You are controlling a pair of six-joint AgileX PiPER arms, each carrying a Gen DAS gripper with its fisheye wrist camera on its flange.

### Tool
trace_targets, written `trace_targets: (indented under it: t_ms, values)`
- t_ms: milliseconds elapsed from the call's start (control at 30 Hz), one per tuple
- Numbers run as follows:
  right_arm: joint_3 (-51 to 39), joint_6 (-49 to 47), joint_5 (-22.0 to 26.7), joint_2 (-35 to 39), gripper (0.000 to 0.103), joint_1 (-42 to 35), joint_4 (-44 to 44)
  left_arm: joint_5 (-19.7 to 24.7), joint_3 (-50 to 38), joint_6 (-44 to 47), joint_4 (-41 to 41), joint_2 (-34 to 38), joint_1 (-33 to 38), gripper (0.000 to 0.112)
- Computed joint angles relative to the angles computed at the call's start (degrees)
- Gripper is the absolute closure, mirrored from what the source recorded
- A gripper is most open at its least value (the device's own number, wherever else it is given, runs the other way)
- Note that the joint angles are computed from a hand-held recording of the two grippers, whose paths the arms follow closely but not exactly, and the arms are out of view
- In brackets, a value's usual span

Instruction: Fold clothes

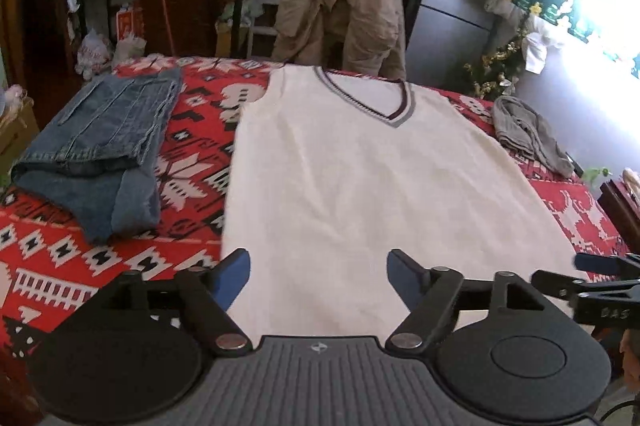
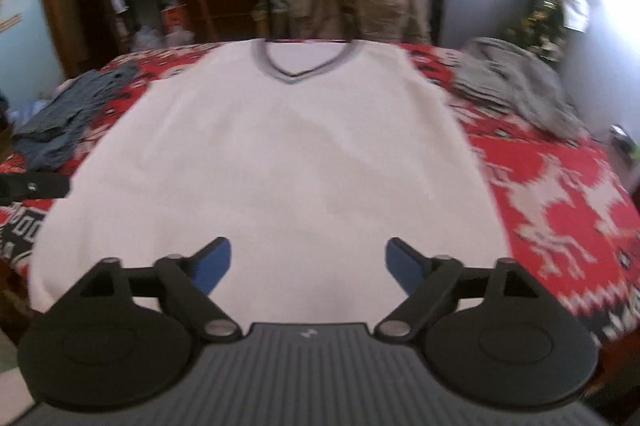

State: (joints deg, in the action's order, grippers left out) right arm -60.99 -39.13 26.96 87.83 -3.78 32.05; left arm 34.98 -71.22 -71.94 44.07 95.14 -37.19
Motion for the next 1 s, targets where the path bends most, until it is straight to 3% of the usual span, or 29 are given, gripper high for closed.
trace_targets:
  t_ms: [67, 167, 267, 367, 500, 533, 567, 600, 667, 700, 1000]
  values:
    - [1.9, -1.99, -0.75, -1.66, 0.001, -2.09, 2.59, -0.65, -0.52, -1.4, 1.26, 1.07, -0.7, 0.031]
    - [5.24, -4.25, -3.79, -4.19, 0.001, -3.39, 4.52, -2.28, -1.48, -3.36, 2.58, 3.07, -1.11, 0.029]
    - [8.31, -1.05, -8.05, -6.55, 0.001, -3.3, 1.88, -1.87, -4.4, -6.62, 4.67, 6.29, -1.68, 0.034]
    - [9.13, -7.23, -7.97, -6.73, 0.001, -4.97, 7.79, -0.78, -7.72, -7.48, 5.02, 9.55, -1.78, 0.048]
    - [5.57, -5.47, -3.12, -3.55, 0.001, -8.25, 11.46, -1.89, -10.6, -3.96, 1.6, 13.12, -0.77, 0.071]
    - [5.15, -4.85, -3.64, -2.82, 0.008, -8.63, 12.27, -2.25, -11.13, -2.86, 0.24, 13.91, -0.36, 0.078]
    - [4.64, -3.68, -4.25, -2.02, 0.023, -8.81, 12.25, -2.58, -11.47, -2.29, -0.98, 14.57, 0.07, 0.08]
    - [3.4, -1.05, -4.04, -0.8, 0.032, -8.92, 10.49, -2.89, -11.8, -1.94, -2.09, 15.19, 0.5, 0.082]
    - [-0.99, 4.85, -0.97, 2.84, 0.078, -9.42, 5.01, -4.42, -10.92, -3.88, -0.06, 15.13, 0.84, 0.082]
    - [-2.92, 6.27, -0.08, 4.45, 0.085, -9.37, 2.87, -5.0, -10.76, -4.03, 0.39, 15.16, 1.2, 0.082]
    - [-19.23, 14.89, 1.02, 18.55, 0.09, -7.4, -8.71, -8.78, -11.12, -1.93, -0.63, 16.05, 4.62, 0.082]
